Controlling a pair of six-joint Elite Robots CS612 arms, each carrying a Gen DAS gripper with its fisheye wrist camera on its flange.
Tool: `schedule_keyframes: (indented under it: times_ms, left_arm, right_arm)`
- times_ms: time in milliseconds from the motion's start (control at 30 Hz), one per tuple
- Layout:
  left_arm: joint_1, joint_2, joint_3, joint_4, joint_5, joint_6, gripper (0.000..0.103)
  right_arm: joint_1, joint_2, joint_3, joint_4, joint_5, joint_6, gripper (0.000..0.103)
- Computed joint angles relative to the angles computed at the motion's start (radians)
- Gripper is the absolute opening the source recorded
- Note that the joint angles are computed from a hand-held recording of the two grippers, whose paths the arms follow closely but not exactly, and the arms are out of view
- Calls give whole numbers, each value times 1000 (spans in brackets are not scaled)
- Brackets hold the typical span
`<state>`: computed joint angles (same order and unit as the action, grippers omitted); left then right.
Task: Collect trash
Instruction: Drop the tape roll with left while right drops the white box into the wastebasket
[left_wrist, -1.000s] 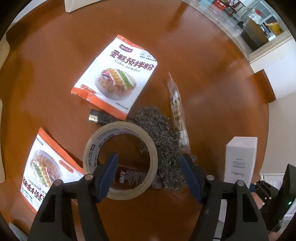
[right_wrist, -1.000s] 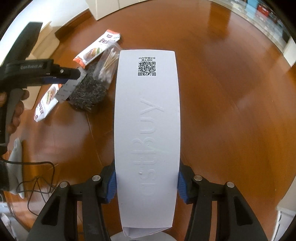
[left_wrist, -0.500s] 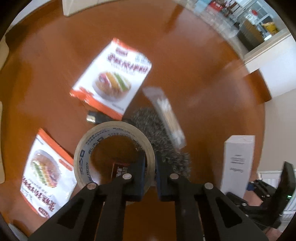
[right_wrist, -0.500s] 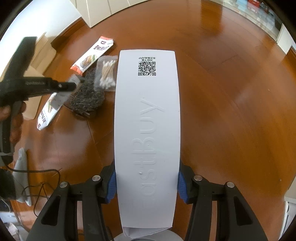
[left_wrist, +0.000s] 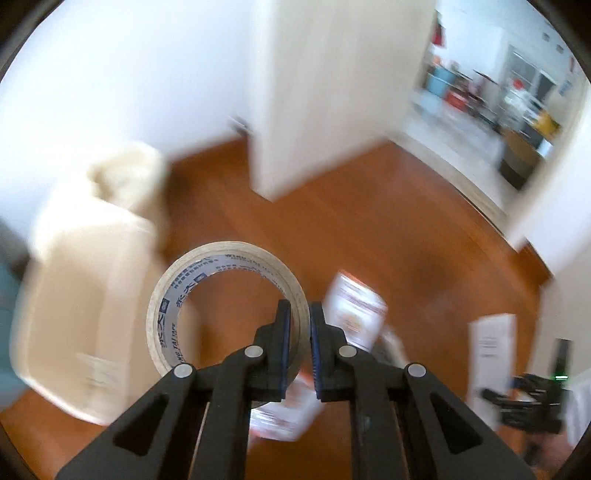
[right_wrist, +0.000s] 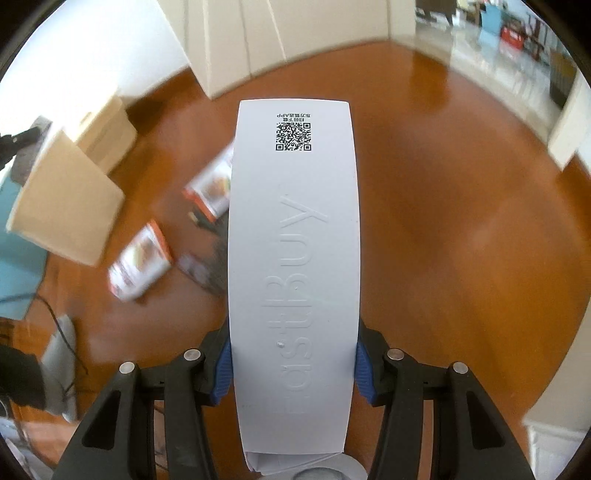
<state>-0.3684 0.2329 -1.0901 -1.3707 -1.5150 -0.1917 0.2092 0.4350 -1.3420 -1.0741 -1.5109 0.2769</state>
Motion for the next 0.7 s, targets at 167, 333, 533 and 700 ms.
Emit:
schedule_keyframes:
  times_ms: [167, 333, 533, 700]
  left_arm:
    - [72, -43, 33, 0, 103, -38, 10]
    - [125, -48, 65, 36, 73, -89, 10]
    - [131, -45, 102, 37, 92, -107, 16]
    - [130, -20, 53, 48, 124, -124, 45]
  right_arm:
    - [37, -126, 146, -100, -14, -47, 55]
    - [79, -270, 338, -185, -15, -143, 55]
    - [120, -404, 541, -245, -43, -240, 55]
    - [147, -507, 748, -314, -41, -267, 55]
